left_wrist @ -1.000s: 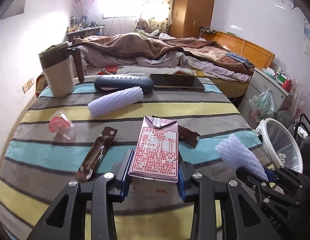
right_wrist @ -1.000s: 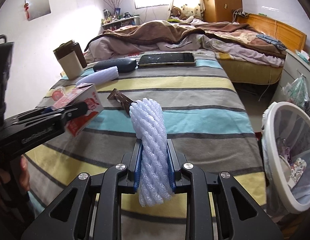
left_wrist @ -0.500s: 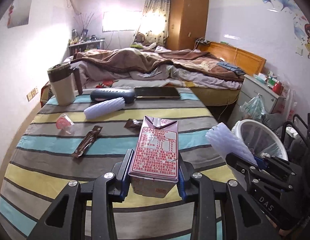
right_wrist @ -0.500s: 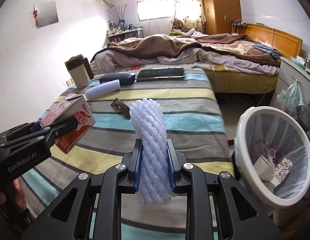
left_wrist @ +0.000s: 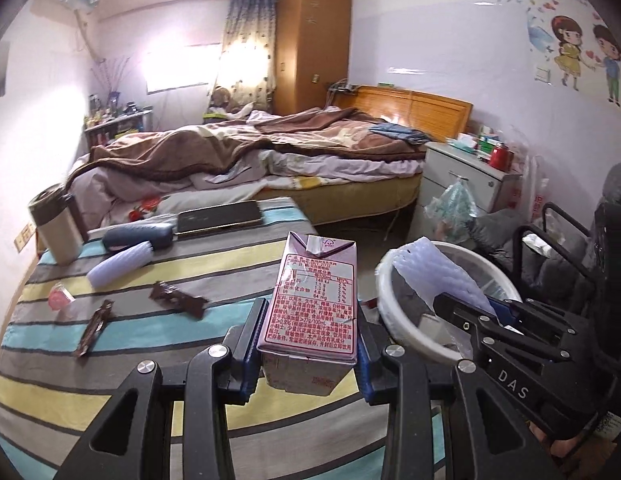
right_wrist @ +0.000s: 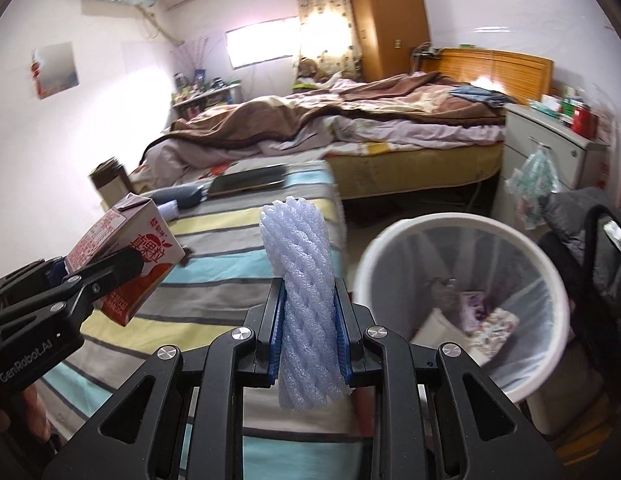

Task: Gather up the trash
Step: 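Carry the foam sleeve and milk carton over the white bin while opening both tools to drop them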

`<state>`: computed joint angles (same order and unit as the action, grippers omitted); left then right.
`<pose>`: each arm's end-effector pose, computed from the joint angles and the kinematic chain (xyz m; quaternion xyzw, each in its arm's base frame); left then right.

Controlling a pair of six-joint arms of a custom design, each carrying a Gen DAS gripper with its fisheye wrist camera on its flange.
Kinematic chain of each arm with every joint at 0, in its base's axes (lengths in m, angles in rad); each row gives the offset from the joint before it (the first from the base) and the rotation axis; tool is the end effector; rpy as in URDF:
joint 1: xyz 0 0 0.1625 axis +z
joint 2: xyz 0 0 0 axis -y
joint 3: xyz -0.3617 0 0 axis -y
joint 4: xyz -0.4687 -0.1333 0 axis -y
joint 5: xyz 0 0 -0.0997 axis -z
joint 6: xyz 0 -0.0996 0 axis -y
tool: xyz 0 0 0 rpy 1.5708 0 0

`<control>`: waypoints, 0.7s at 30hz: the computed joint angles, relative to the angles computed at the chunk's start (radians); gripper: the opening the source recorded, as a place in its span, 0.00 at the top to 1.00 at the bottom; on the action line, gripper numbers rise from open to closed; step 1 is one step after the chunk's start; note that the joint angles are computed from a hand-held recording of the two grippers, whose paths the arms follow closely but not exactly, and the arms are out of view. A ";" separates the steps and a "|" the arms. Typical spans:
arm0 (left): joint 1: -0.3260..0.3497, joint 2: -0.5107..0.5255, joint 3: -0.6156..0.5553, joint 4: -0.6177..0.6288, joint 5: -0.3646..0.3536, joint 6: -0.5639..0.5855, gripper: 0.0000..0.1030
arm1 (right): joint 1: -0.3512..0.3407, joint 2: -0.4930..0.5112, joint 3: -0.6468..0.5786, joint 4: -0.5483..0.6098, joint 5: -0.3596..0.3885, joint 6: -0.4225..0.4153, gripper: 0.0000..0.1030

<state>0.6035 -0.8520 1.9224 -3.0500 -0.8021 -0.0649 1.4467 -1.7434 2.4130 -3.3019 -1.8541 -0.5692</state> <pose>-0.3651 -0.4976 -0.0026 0.3273 0.8501 -0.3448 0.2265 0.0505 -0.4472 0.2683 0.1187 -0.8485 0.4299 0.2848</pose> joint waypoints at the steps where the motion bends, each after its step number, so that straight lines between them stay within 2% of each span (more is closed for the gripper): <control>1: -0.002 0.013 -0.014 0.006 -0.013 0.005 0.63 | -0.007 -0.009 0.001 -0.003 -0.007 0.002 0.76; 11: -0.004 0.166 -0.174 0.066 -0.163 0.066 0.63 | -0.076 -0.068 -0.008 -0.011 -0.057 0.035 0.76; 21: 0.016 0.285 -0.321 0.155 -0.249 0.072 0.63 | -0.130 -0.074 -0.034 0.027 -0.123 0.064 0.76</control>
